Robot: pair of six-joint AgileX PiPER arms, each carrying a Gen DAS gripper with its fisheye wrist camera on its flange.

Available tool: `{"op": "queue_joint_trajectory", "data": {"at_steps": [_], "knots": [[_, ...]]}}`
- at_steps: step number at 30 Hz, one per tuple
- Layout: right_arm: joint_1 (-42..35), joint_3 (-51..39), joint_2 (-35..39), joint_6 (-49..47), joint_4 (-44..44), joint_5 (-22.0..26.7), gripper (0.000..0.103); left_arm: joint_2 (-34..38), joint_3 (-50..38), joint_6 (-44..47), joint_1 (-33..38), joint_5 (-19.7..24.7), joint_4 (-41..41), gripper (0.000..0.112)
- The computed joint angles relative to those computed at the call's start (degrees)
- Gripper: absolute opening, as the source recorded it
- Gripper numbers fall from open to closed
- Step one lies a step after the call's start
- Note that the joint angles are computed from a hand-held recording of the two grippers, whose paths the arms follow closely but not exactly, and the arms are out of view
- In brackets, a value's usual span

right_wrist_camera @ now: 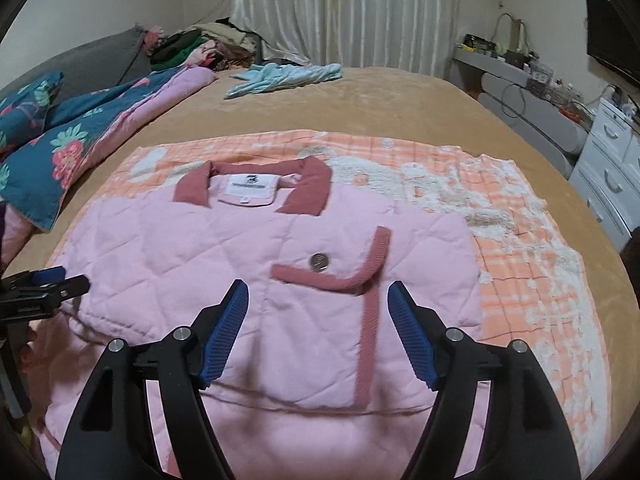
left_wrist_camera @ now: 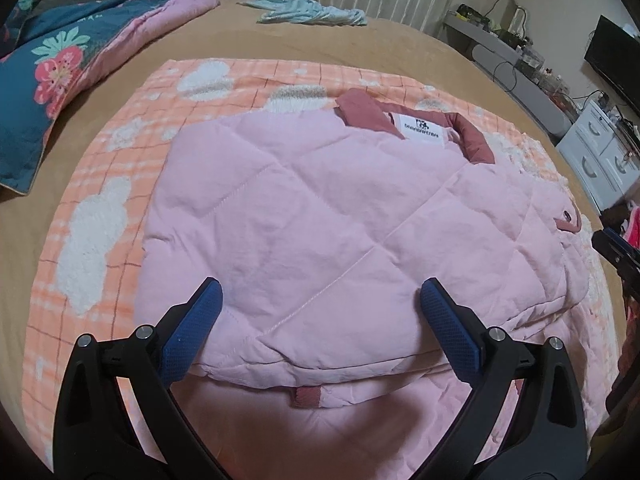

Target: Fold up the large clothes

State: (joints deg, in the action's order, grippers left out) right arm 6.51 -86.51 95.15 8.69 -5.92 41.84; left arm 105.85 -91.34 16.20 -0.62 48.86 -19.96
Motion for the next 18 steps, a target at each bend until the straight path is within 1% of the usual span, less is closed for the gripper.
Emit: {"op": "queue_joint_trajectory", "data": {"at_steps": [4,7,12,13,17,18], "knots": [[2.6,0.0,0.2,-2.7,1.7,0.2,0.072,1.8,0.0,0.0,0.1,0.5,0.3,0.094],[5.2,-1.6,2.1,-2.7,1.4,1.3,0.075,2.5,0.0,-0.2,0.1,0.8,0.6,0.094],[7.7,-4.6,5.4,-2.5,1.9,2.5,0.076,2.9,0.6,0.4,0.2,0.2,0.4,0.094],[8.0,-5.7,6.4,-2.3,2.0,3.1,0.077,2.9,0.8,0.3,0.2,0.1,0.4,0.094],[8.0,-11.1,12.7,0.6,1.3,8.4,0.085,2.6,1.1,0.0,0.1,-0.1,0.5,0.094],[7.6,-11.4,14.1,1.3,1.9,8.6,0.085,2.6,1.0,-0.2,-0.1,-0.1,0.7,0.094]]}}
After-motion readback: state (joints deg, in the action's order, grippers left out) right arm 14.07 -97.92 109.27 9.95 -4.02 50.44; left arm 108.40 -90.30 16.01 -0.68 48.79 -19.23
